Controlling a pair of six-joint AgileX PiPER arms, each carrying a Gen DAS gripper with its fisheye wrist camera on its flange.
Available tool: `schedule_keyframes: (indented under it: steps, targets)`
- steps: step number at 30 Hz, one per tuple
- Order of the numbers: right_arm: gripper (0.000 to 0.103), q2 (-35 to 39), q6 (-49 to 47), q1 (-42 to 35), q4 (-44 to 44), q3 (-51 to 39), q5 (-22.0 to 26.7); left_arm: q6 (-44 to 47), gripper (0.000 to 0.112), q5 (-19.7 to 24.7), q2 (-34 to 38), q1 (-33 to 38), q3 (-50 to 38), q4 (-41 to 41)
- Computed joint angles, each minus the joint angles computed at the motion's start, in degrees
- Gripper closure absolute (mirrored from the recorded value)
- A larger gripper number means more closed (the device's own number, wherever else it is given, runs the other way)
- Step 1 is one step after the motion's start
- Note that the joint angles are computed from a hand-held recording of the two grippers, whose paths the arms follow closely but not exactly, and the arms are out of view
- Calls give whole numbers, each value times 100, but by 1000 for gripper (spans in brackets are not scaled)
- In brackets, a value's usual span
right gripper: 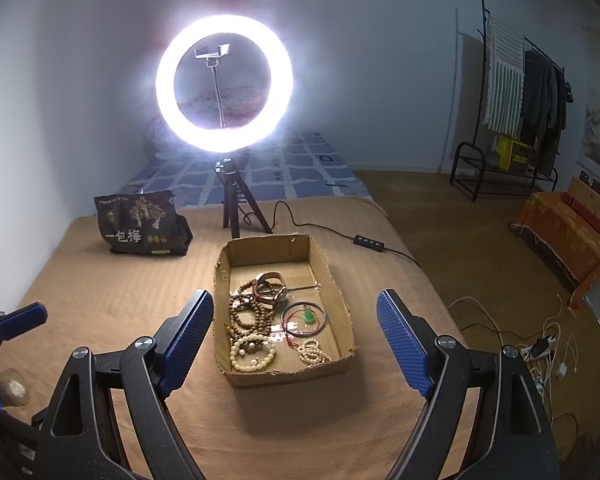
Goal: Organize jewelry
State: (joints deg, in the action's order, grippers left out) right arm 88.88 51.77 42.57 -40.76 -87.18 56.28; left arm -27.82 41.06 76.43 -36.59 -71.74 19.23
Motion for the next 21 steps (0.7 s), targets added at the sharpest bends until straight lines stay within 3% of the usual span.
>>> schedule_keyframes:
  steps: [21]
  targets:
    - [19, -56, 6, -88, -5, 75, -32, -57, 10, 85, 99, -41, -121, 57]
